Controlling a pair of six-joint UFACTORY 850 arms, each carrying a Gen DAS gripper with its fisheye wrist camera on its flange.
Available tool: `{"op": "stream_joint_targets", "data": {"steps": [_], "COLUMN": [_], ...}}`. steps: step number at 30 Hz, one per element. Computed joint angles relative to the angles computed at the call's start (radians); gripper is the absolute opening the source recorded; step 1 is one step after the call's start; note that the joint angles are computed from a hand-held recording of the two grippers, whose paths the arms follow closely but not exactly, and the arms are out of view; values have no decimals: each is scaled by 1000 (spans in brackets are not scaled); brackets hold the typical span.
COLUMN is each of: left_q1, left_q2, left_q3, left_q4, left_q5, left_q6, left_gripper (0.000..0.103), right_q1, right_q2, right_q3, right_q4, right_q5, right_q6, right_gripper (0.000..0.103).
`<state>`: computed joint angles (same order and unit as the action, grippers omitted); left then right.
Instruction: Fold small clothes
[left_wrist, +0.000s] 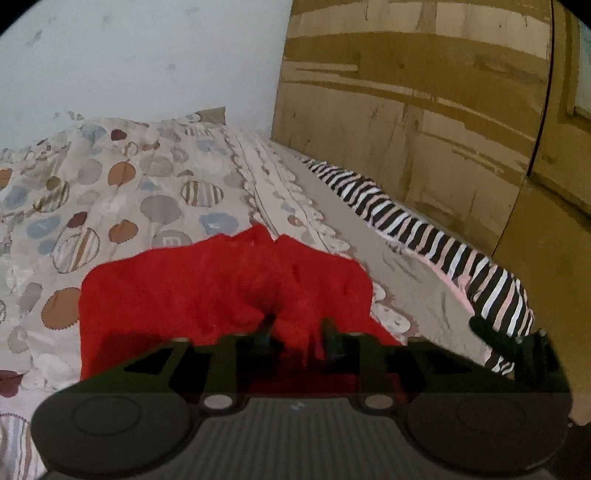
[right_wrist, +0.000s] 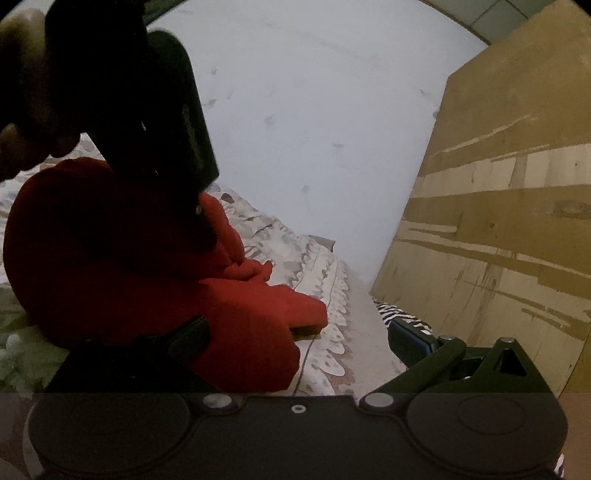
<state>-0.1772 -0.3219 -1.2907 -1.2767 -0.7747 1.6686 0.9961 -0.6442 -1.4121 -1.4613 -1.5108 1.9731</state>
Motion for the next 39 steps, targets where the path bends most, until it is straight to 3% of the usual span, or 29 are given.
{"op": "stream_joint_targets", "data": {"steps": [3,8,16,20,24,26,31,33,36,39], "left_q1": [20,57,177,224,237,238,207,200,193,187], "left_q2": [33,97,158,133,90,65,18,20,27,36], "left_q3": [33,98,180,180,152,139,110,123,139,157], "left_q4": [-92,-229,-348,-291,-215,-208,-206,-231,-259,-282], "left_q5": [-51,-103,-110,-102,-98,-109,-58,-52,-58,-65], "left_q6": [97,240,303,282,208,205,223,270,343,401], "left_gripper": [85,100,102,102,102,102,102,95,86,75], "right_q1": [-5,-17,-12,-1,-25,-51,-206,-256,-331,-378], "right_q2": [9,48,88,146,209,254,364,349,322,311], "right_q3": [6,38,67,147,182,213,272,234,168,148], "right_q4": [13,33,10,-112,-155,-209,-486,-496,-393,-452], "right_q5": [27,94,118,72,151,256,747,851,1016,1131], "right_q6": [53,120,125,275,305,387,831,908,880,971], "right_gripper": [103,103,103,103,103,103,103,103,103,103]}}
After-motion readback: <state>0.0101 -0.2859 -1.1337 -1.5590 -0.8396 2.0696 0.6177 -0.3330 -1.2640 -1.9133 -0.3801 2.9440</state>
